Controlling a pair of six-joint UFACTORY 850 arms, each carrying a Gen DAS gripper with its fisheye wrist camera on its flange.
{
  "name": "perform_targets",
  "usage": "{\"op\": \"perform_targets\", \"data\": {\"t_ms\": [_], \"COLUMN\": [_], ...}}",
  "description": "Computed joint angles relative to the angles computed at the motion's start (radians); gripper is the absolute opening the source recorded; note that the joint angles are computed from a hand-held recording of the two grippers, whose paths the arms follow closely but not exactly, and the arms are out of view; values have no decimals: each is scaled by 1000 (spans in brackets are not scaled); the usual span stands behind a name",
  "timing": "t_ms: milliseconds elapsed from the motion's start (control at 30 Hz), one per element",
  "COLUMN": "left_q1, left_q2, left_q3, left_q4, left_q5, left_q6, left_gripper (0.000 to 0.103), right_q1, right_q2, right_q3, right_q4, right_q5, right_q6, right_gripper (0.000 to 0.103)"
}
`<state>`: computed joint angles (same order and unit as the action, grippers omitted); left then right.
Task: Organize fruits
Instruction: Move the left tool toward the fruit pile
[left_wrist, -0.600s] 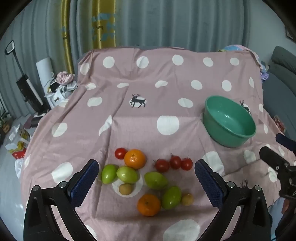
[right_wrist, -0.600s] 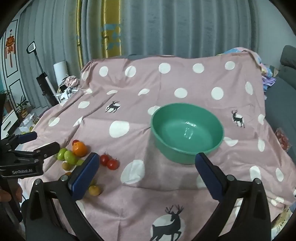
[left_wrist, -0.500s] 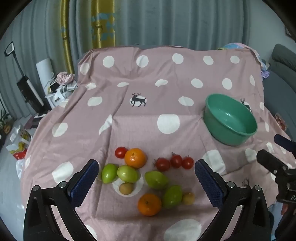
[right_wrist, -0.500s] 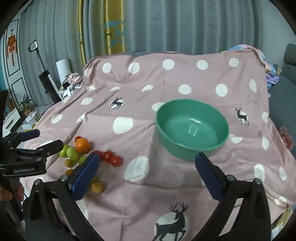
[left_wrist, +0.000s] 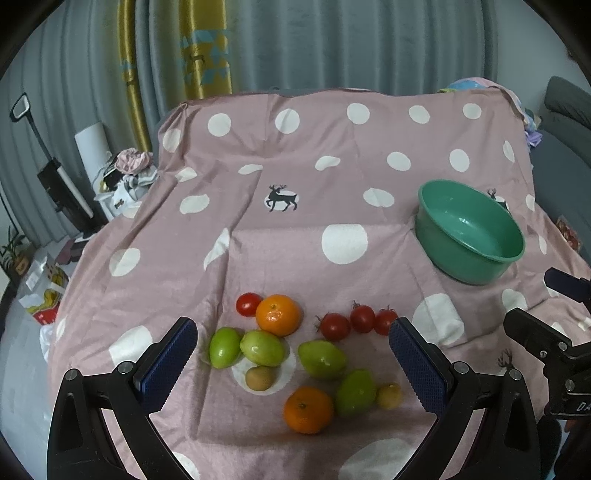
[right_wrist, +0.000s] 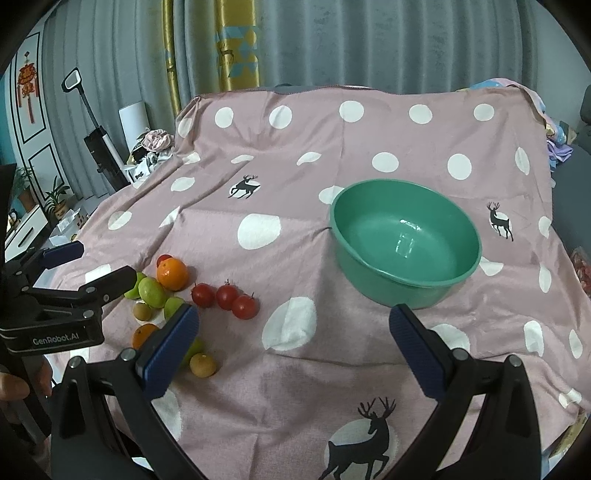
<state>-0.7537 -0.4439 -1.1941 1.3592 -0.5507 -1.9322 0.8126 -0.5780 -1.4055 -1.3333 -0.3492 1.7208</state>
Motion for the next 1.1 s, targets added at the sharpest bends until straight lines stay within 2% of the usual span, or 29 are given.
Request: {"op": "perform_targets", "data": {"t_ms": [100,167,400,600,800,1000,1100], "left_q1": [5,8,23,27,39,71,97], "left_q2": [-3,-6,-7,-12,-14,-1,13], "left_q3": [2,1,7,6,10,39,70], "left_q4": [0,-3,-1,-8,-15,24,153], "left_q5": [4,6,55,67,111,255,367], "left_q6": [-3,-3,-1,5,15,-35,-170], "left_gripper": [103,103,103,103,103,103,103], "right_q1": [1,1,0,-2,-2,-17,-21], "right_q2": [-12,-16,-34,-49,-63,-85,-94], "right_q3": [-11,-10,-38,-56,-72,-93,-96], "right_q4": [21,-26,84,146,208,449,643], "right_q5": [-8,-11,-15,27,63,131,173], "right_q6": [-30,-4,-121,-189,-261,-501,-701], "right_gripper": [103,103,103,103,103,103,102]}}
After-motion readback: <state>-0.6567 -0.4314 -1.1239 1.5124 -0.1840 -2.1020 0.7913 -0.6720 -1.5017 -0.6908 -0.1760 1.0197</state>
